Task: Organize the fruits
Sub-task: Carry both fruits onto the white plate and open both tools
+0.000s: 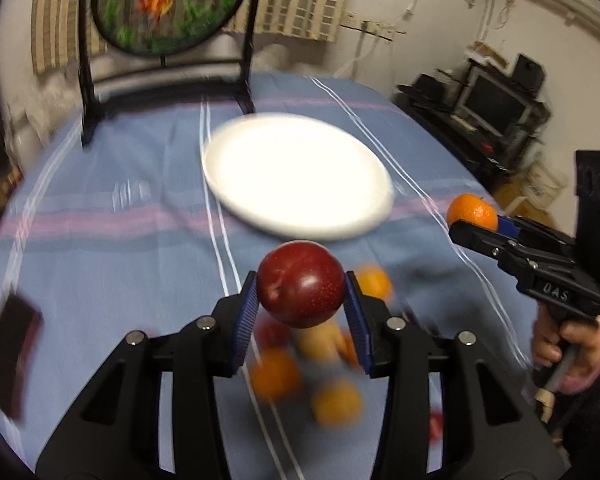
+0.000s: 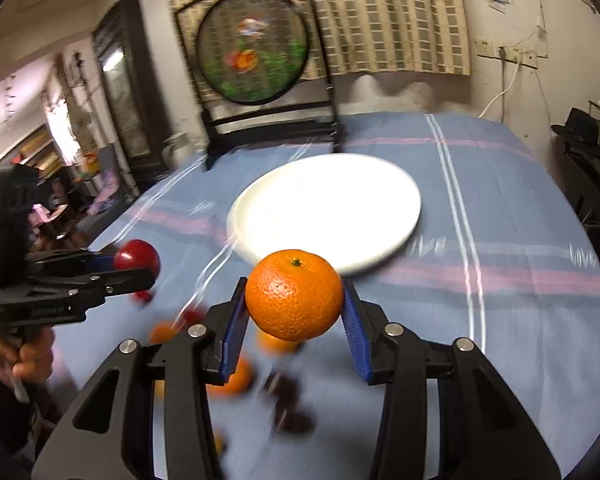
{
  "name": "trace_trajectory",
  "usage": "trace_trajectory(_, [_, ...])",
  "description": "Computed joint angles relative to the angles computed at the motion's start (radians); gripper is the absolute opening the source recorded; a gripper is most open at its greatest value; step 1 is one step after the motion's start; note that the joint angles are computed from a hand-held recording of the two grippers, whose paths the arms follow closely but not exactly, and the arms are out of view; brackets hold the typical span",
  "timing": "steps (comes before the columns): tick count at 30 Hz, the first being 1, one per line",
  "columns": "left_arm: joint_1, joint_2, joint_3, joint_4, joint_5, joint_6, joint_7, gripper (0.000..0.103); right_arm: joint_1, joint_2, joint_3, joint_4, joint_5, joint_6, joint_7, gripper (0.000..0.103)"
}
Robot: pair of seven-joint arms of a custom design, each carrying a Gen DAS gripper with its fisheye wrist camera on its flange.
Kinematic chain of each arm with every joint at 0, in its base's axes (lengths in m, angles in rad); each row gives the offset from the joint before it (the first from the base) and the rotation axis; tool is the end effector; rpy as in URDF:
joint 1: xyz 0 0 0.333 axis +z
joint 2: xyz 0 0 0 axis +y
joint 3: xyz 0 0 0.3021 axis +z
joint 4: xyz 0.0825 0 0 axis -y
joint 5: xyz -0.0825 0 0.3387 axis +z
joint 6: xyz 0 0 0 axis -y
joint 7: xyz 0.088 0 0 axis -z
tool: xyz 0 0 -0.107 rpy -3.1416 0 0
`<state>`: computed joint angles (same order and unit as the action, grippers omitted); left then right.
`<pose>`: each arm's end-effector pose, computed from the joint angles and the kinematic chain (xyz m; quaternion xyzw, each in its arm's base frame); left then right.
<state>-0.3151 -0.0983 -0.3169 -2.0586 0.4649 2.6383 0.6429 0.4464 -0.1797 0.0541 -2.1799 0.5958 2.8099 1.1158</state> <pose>0.4196 -0.3289 0.5558 -0.6420 0.6721 -0.3178 0.1875 0.4545 0.2197 0.5614 -0.7729 0.4722 -0.1215 0.4061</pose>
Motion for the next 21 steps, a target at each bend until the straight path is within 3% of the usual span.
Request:
trace_trajectory(3, [0.009, 0.165, 0.033, 0.191, -0.082, -0.04, 0.084, 0.043, -0.046, 0.149, 0.021, 0.156, -0.144, -0.025, 0.118, 0.045])
trace_trajectory(6, [-0.026, 0.334, 0.078, 0.412, -0.034, -0.155, 0.103, 0.043, -0.078, 0.321, 0.029, 0.354, -0.252, -0.122, 0.232, 0.045])
trace_trajectory(10, [-0.06, 0.508, 0.126, 0.629, -0.078, -0.269, 0.152, 0.043, -0.085, 0.469, 0.031, 0.529, -0.384, -0.213, 0.322, 0.045])
trace_trajectory(15, [-0.08, 0.586, 0.158, 0.707, -0.116, -0.301, 0.19, 0.043, -0.104, 0.53, 0.05, 0.594, -0.426, -0.236, 0.339, 0.045])
trace_trajectory(21, [-0.101, 0.597, 0.183, 0.701, -0.107, -0.286, 0.187, 0.045, -0.108, 0.593, 0.056, 0.661, -0.455, -0.282, 0.349, 0.045])
